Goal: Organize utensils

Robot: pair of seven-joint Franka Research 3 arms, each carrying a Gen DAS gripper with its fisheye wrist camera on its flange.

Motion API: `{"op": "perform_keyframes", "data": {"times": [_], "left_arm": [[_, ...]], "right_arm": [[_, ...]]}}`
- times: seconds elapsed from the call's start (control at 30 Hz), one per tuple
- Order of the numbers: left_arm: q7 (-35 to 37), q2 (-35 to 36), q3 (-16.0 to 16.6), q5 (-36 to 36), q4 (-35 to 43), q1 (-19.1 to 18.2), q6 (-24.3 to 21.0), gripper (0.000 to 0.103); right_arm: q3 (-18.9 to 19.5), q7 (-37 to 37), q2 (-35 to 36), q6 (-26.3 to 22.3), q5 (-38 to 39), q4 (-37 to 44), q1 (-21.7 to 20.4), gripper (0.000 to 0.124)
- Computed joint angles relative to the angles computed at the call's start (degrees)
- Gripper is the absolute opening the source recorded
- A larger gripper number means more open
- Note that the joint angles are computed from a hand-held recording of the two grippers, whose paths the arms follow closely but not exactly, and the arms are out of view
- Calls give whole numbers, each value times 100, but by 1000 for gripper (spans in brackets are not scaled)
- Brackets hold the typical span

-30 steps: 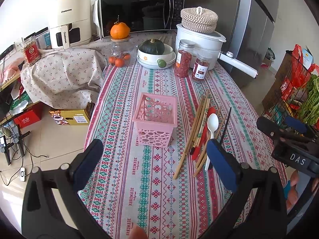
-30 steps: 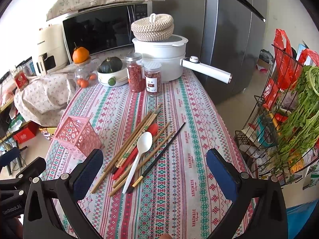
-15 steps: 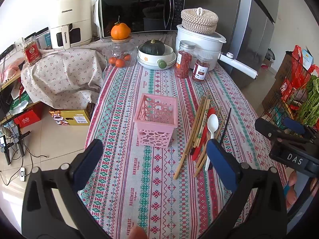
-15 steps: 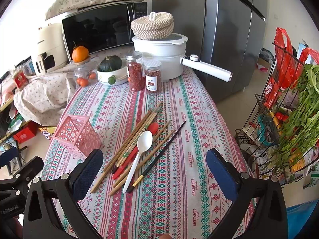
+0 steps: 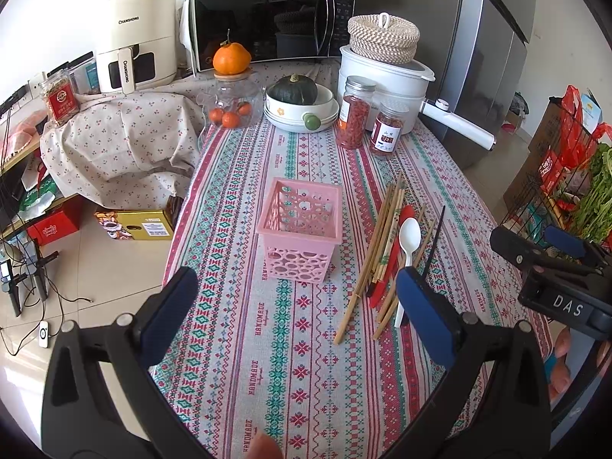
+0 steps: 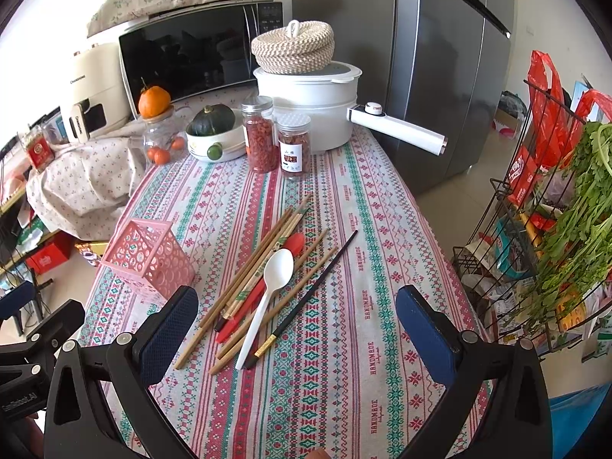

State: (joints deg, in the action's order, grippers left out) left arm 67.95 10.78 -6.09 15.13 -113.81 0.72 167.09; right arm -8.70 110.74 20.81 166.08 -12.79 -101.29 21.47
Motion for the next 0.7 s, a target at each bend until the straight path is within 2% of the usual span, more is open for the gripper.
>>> {"op": "perform_keyframes", "data": {"times": [0.23, 0.4, 0.5, 0.6, 0.7], "left_arm": [[-7, 28, 16, 41, 30, -7, -41, 103], [289, 163, -81, -140, 252, 43, -269, 103], [790, 369, -236, -343, 643, 95, -647, 103], [1113, 640, -247, -270, 1159, -25, -1074, 103], [1694, 1046, -463, -663, 1886, 14, -1685, 103]], "right_arm": [[6, -8, 7, -14, 29, -4, 2, 103], [137, -177, 109, -172, 249, 149, -150, 103], [234, -314, 310, -499, 522, 513, -319, 103], [463, -686, 647, -1000, 953, 1097, -611, 103], [501, -944, 1049, -1475, 1180, 1737, -758, 103]]}}
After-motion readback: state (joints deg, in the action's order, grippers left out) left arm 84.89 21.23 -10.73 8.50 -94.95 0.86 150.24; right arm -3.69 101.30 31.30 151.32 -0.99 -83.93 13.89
